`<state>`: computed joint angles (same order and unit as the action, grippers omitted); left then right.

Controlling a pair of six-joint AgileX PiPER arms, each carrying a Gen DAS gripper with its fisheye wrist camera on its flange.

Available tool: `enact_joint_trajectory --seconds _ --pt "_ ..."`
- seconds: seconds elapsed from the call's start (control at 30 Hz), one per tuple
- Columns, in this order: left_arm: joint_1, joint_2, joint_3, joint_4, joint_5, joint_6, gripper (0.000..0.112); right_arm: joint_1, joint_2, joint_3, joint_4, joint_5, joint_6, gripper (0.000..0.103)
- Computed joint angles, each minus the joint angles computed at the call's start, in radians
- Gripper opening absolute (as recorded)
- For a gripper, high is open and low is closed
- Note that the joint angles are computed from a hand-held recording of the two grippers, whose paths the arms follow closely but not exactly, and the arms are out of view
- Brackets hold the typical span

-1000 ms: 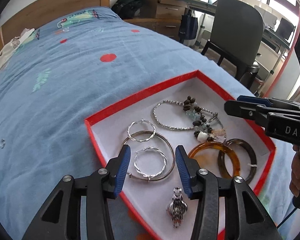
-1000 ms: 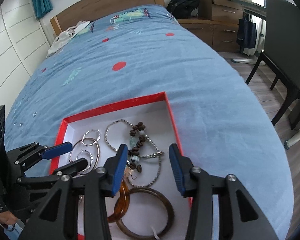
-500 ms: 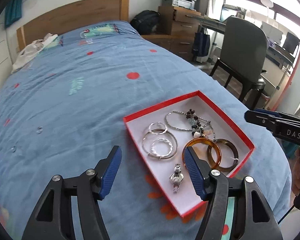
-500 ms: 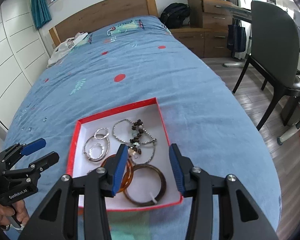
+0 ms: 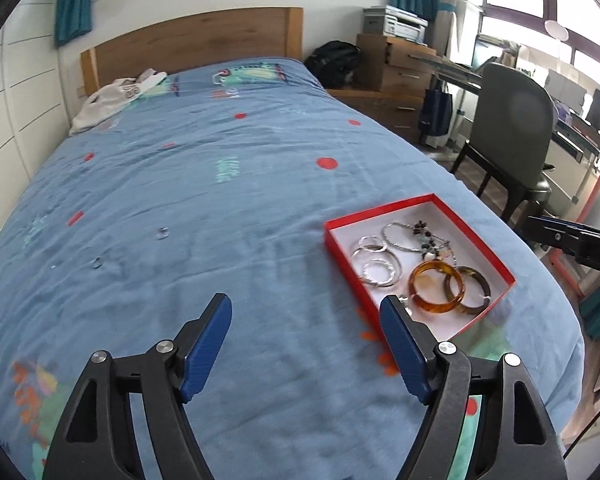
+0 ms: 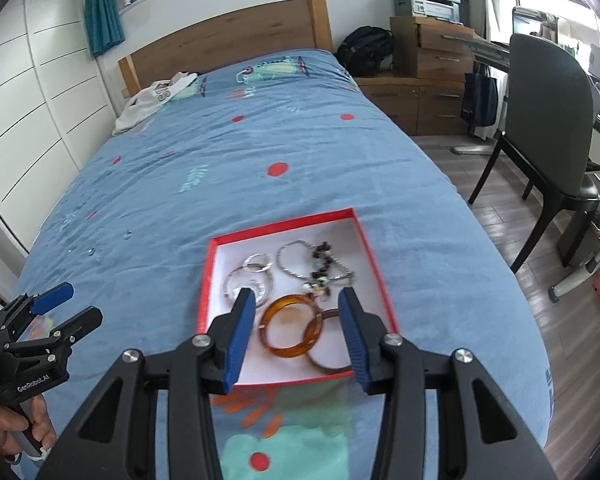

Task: Organize jewelry
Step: 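Withdraw both tools toward the two small silver rings on the bed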

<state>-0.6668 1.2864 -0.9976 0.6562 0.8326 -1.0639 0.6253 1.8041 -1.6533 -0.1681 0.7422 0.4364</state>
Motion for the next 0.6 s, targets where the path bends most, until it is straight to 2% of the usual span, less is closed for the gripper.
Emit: enact_joint_trajectory --seconds 0.17,0.37,0.47,0.6 --pt "0.031 -0.092 0.073 0.001 0.012 -0.004 0.077 0.075 0.015 -0.033 -0.035 0.026 0.050 0.042" --pt "0.135 -0.202 0.162 -0.040 -0.006 0.063 0.077 0.161 0.085 -0.138 -0.062 0.065 0.083 0.042" --pt "0.231 -0.255 0.216 -0.090 -0.040 0.141 0.077 0.189 0.142 -0.208 -0.057 0.080 0.083 0.043" --pt "0.484 -0.313 0.303 -0.248 -0.139 0.388 0.077 0.219 0.266 -0.372 -0.036 0.132 0.054 0.043"
